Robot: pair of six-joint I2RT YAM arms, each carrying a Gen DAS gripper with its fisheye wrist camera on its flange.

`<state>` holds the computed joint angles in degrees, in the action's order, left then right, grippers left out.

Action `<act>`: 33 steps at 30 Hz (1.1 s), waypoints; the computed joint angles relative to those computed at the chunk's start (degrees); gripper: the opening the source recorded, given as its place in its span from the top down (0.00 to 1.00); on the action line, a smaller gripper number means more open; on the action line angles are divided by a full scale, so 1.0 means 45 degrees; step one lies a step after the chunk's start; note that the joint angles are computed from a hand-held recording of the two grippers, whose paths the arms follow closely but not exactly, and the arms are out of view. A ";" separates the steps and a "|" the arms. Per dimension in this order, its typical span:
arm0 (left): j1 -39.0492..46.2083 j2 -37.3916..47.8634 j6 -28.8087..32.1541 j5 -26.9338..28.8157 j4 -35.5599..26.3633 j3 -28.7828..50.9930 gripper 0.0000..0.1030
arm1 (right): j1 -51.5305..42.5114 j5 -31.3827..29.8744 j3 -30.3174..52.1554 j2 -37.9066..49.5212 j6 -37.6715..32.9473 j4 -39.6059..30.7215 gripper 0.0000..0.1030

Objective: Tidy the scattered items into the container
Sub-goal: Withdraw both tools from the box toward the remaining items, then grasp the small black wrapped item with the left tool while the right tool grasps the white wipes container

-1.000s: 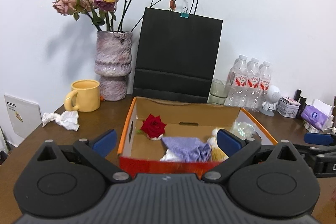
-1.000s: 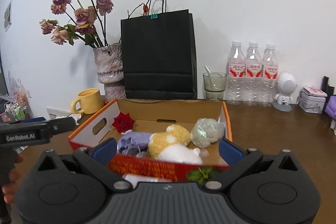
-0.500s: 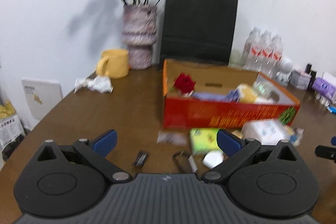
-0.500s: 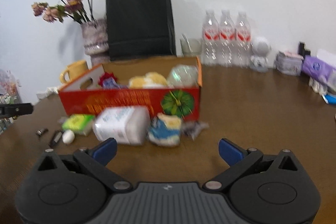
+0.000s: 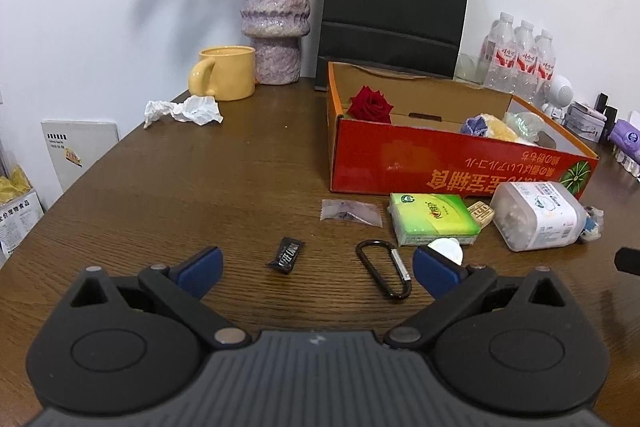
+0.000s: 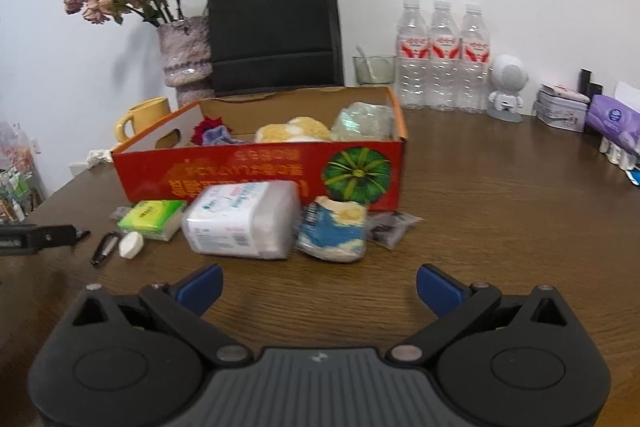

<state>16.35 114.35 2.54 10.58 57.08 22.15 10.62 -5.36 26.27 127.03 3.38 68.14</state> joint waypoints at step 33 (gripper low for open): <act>0.0928 0.0850 0.1736 0.1257 -0.1330 0.1778 0.87 | 0.3238 0.3755 0.4747 0.1144 0.1460 -0.4029 0.21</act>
